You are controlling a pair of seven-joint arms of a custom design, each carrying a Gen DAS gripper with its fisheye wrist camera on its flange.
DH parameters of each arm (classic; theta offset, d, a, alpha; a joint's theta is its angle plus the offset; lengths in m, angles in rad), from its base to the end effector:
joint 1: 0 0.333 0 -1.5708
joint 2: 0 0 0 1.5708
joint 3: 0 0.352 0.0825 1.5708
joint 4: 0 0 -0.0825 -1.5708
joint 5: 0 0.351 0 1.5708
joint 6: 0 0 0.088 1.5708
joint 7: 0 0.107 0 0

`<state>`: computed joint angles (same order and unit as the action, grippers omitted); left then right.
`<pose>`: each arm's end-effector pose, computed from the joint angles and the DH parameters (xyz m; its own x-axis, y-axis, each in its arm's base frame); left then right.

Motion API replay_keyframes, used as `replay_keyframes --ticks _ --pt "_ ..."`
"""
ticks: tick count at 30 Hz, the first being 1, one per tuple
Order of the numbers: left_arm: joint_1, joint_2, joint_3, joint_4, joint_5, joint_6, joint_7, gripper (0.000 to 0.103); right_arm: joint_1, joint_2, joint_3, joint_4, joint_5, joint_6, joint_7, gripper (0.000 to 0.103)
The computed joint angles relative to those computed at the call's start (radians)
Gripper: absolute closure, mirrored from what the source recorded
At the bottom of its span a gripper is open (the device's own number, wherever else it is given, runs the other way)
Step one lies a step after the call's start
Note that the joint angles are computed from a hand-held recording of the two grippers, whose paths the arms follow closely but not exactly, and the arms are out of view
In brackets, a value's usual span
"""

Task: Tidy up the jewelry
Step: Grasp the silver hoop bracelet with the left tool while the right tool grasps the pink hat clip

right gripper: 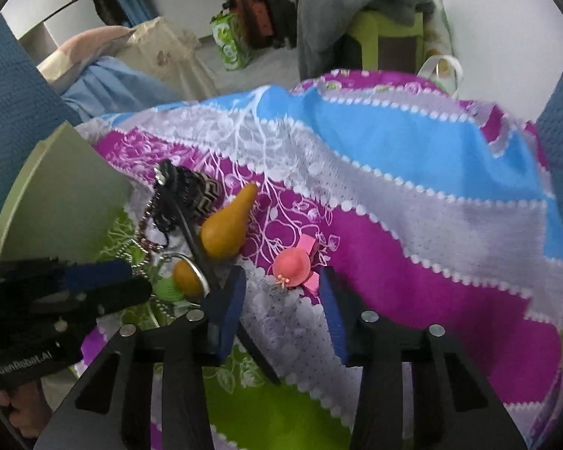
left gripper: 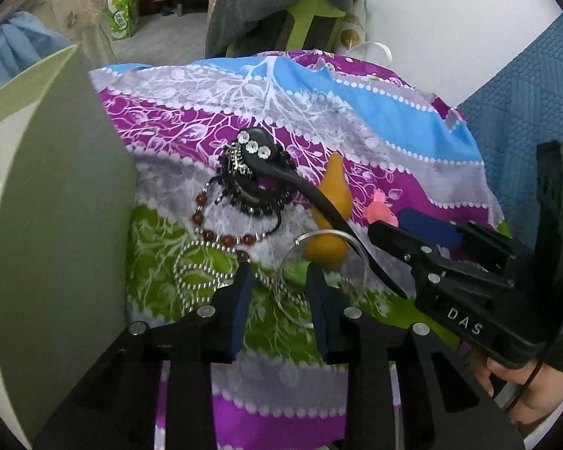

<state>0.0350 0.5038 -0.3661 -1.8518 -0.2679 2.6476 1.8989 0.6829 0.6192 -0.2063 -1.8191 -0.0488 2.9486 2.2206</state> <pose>0.6384 -0.1789 0.3513 -0.3946 -0.8820 0.2575 -0.8892 0.2959 -0.3491 0.6009 0.3404 0.3137 -0.0125 -0.9845 -0.1750 -0.8725 0.0963 -0.4790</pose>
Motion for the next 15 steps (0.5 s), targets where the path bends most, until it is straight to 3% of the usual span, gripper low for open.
replay_keyframes --ticks 7,11,15 --pt "-0.007 0.033 -0.010 0.030 0.026 0.018 0.023 0.078 0.051 0.033 -0.061 0.042 -0.098 -0.073 -0.002 0.065" --pt "0.013 0.036 -0.039 0.028 0.014 0.020 0.075 0.093 0.048 0.032 -0.053 0.046 -0.140 -0.076 0.000 0.076" --pt "0.018 0.047 -0.053 0.040 -0.001 0.016 0.099 0.103 0.046 0.032 -0.048 0.053 -0.158 -0.086 0.011 0.079"
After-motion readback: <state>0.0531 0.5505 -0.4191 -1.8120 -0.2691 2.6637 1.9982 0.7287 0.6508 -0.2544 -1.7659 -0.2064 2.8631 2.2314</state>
